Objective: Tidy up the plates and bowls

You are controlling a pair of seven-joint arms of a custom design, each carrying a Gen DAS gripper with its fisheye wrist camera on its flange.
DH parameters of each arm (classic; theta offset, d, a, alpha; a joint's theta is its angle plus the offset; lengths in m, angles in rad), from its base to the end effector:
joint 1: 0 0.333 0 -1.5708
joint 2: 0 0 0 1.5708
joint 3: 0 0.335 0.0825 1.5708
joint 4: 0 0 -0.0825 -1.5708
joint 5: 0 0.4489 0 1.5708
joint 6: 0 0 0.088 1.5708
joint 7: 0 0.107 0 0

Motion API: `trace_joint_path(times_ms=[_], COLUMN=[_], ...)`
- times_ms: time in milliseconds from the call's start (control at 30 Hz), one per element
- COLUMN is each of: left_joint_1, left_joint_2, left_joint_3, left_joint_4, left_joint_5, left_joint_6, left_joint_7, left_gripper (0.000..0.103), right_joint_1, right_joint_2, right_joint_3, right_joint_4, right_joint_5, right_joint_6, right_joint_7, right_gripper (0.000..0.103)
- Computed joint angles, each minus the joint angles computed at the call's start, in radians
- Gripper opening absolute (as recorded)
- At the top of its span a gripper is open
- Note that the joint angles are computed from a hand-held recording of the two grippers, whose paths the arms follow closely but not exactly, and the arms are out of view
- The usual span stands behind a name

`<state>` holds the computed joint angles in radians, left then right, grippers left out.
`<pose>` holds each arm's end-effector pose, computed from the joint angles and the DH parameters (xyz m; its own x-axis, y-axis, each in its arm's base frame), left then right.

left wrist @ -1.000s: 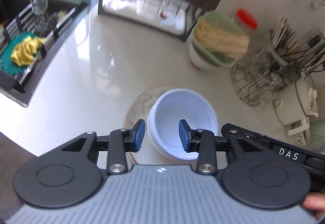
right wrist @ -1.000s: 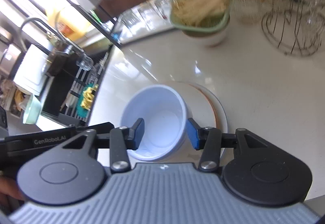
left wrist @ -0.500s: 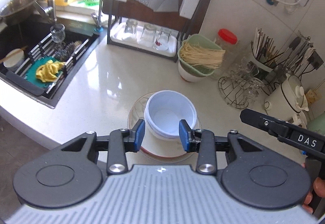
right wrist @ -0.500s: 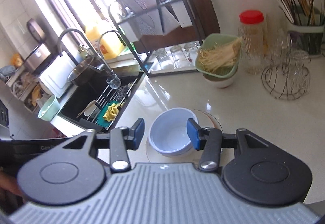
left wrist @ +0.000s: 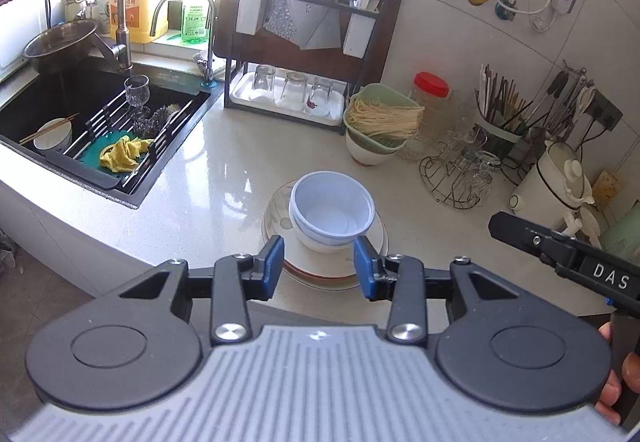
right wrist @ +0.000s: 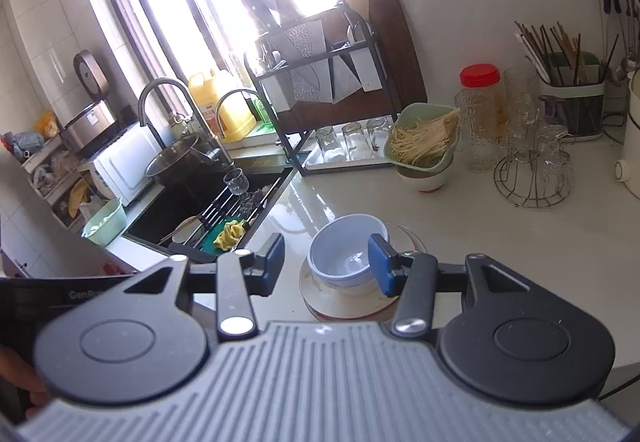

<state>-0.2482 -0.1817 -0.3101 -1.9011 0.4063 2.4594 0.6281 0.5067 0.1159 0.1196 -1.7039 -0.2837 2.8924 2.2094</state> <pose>0.5148 -0.3402 0.6670 0.0534 -0.9748 0.2168 -0.6856 -0.1936 -0.7017 0.5695 0.4263 0.6502 0.3625 -0.8836 -0.2965 -0.5519 0.0528 -0.8323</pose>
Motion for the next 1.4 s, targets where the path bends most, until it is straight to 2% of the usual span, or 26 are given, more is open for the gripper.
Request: trace_joint_path(times_ms=[167, 233, 467, 500, 533, 600, 733, 767, 800, 867, 967, 1400], left_joint_1=[-0.006, -0.008, 0.000, -0.001, -0.002, 0.004, 0.013, 0.011, 0.009, 0.009, 0.009, 0.036], left_joint_2=[-0.033, -0.044, -0.099, -0.106, -0.112, -0.128, -0.161, -0.165, -0.170, -0.178, -0.183, -0.237], left_joint_3=[0.009, 0.012, -0.006, -0.006, -0.006, -0.012, -0.023, -0.022, -0.020, -0.019, -0.017, -0.027], left_joint_4=[-0.040, -0.053, -0.123, -0.133, -0.142, -0.157, -0.190, -0.194, -0.198, -0.205, -0.211, -0.264], left_joint_5=[-0.028, -0.053, -0.075, -0.079, -0.081, -0.073, -0.064, -0.069, -0.076, -0.085, -0.095, -0.089], left_joint_6=[0.037, 0.044, 0.068, 0.075, 0.081, 0.088, 0.105, 0.108, 0.109, 0.109, 0.104, 0.102], left_joint_7=[0.071, 0.097, 0.125, 0.134, 0.144, 0.148, 0.144, 0.154, 0.166, 0.179, 0.207, 0.216], left_gripper=[0.051, 0.052, 0.067, 0.071, 0.073, 0.086, 0.095, 0.097, 0.098, 0.099, 0.100, 0.101], right_joint_1=[0.022, 0.027, -0.012, -0.018, -0.024, -0.037, -0.057, -0.061, -0.064, -0.067, -0.063, -0.032], right_joint_2=[-0.037, -0.059, -0.126, -0.133, -0.141, -0.157, -0.181, -0.187, -0.189, -0.193, -0.200, -0.210], right_joint_3=[-0.021, -0.028, 0.022, 0.031, 0.038, 0.055, 0.083, 0.089, 0.094, 0.101, 0.117, 0.141], right_joint_4=[-0.049, -0.072, -0.138, -0.146, -0.156, -0.172, -0.194, -0.199, -0.203, -0.210, -0.213, -0.223], right_joint_5=[-0.159, -0.277, -0.541, -0.564, -0.579, -0.646, -0.758, -0.773, -0.786, -0.810, -0.856, -0.917], right_joint_6=[0.018, 0.013, -0.029, -0.032, -0.026, -0.027, -0.047, -0.056, -0.060, -0.060, -0.114, -0.213], right_joint_7=[0.163, 0.284, 0.565, 0.579, 0.589, 0.650, 0.767, 0.791, 0.807, 0.821, 0.845, 0.959], right_gripper=[0.050, 0.050, 0.051, 0.056, 0.067, 0.083, 0.084, 0.084, 0.088, 0.103, 0.103, 0.103])
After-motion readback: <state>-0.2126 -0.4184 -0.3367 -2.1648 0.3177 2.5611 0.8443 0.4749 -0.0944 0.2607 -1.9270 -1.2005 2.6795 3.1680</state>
